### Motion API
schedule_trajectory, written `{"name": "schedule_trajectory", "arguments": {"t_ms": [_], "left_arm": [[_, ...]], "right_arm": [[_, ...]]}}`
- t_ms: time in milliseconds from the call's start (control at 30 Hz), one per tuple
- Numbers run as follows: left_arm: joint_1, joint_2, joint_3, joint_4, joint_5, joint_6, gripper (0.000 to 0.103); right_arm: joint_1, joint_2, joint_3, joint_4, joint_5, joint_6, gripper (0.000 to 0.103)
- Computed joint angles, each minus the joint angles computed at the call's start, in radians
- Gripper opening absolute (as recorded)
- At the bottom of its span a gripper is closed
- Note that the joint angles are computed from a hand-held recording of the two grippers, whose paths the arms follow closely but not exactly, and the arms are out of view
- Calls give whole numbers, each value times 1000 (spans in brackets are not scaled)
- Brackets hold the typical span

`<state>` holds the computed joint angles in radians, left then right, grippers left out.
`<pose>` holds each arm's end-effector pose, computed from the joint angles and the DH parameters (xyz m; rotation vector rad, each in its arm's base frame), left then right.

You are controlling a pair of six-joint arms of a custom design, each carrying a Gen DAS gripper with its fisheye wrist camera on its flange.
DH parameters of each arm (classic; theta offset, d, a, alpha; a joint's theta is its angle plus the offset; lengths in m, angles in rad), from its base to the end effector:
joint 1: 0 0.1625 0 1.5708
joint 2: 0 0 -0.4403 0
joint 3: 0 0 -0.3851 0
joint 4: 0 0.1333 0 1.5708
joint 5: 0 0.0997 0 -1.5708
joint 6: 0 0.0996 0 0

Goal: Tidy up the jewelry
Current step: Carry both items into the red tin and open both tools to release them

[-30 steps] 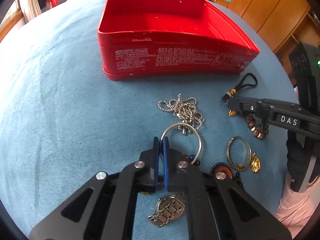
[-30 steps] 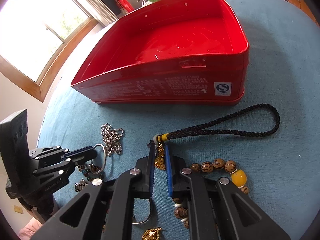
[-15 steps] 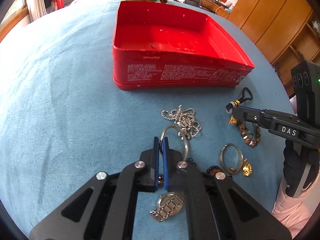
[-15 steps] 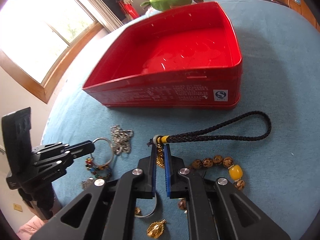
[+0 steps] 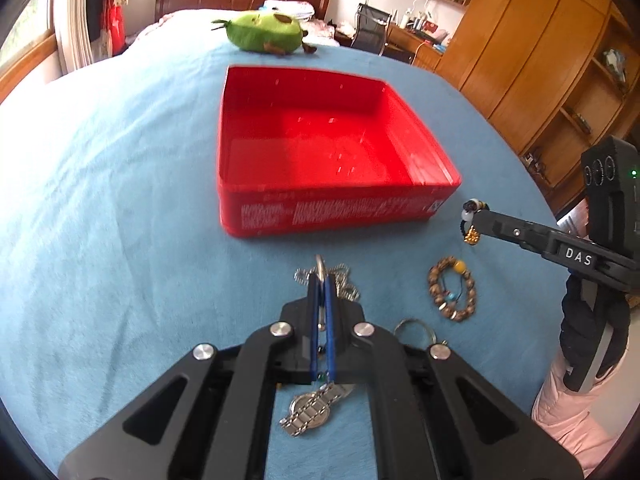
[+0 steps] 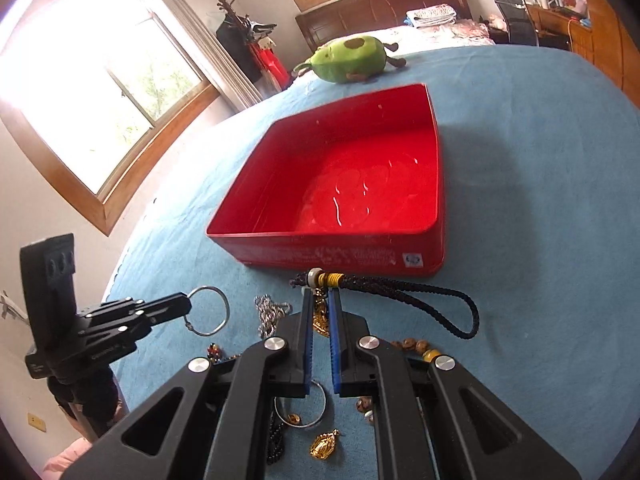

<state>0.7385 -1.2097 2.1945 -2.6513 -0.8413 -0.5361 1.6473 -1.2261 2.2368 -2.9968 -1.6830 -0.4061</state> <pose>-0.2167 -0.4673 0.1892 0.3293 2.5225 -0.7082 0.1588 -0.4738 0.2003 0.6616 -2.8325 0.5777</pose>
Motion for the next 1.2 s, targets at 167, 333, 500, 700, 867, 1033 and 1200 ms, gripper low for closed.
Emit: {"name": "schedule_trajectory", "arguments": {"t_ms": [167, 333, 500, 700, 867, 1033, 1200], "left_arm": [[6, 37, -92, 20, 37, 45, 1], [42, 110, -205, 34, 106, 69, 1], [114, 200, -302, -34, 109, 123, 1], [180, 281, -382, -5, 101, 145, 1], [212, 304, -407, 22, 93, 129, 1], [215, 302, -405, 36, 92, 120, 2], [214, 299, -407, 50, 84, 122, 6]], "right_arm": [[42, -1, -65, 28, -29, 7, 7], [79, 75, -171, 27, -83, 24, 7], [89, 184, -273, 48, -106, 16, 7], [99, 307, -368, 93, -163, -21, 7], [87, 350, -393, 114, -213, -14, 7], [84, 357, -394, 131, -223, -11, 9], [82, 357, -397, 138, -219, -9, 15]]}}
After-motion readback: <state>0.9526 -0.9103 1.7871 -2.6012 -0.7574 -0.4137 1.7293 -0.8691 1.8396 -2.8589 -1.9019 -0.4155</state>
